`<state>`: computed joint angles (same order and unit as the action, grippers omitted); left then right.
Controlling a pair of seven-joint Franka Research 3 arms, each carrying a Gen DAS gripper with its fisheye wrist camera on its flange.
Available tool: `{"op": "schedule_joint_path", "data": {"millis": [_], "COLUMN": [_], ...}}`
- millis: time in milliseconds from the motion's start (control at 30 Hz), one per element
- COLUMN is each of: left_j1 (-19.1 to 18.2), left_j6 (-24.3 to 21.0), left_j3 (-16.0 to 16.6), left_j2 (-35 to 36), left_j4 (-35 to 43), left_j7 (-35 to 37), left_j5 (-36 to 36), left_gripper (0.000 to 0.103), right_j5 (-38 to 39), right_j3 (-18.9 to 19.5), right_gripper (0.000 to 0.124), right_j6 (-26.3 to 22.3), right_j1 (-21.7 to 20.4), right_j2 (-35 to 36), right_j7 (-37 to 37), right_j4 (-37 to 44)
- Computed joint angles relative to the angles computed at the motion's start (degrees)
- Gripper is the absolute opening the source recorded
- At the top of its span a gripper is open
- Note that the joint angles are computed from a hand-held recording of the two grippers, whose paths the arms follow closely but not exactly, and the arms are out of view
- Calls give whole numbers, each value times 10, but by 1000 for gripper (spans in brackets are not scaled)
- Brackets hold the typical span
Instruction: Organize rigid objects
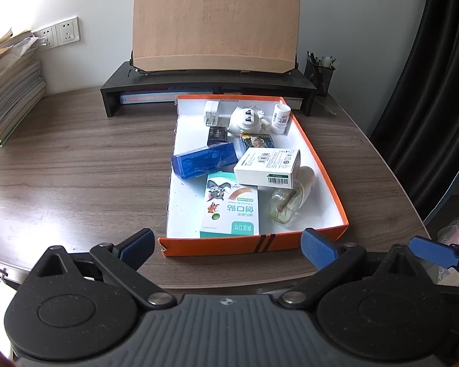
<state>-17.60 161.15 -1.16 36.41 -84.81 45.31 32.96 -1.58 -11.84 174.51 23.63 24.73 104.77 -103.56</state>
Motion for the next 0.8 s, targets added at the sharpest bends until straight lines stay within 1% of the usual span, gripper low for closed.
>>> {"op": "schedule_joint_path", "data": {"millis": [333,633,800], "left_j1": [-12,-10,-17], "left_j6": [8,6,5], "left_j3": [14,11,24], "left_j2": [19,32,35], "left_j4": [32,52,58], "left_j7": [-17,-10,-25], "left_j5": [14,9,16], "left_gripper": [103,103,103], "right_j5": [10,26,31], "right_j3": [13,27,26], "right_gripper": [88,89,89], "right_j6": [-6,-10,-12], "right_j1": [-17,-30,-30], "right_j2": [13,25,28], "right_j7": [-23,-47,-52], "right_j4": [26,45,50]}}
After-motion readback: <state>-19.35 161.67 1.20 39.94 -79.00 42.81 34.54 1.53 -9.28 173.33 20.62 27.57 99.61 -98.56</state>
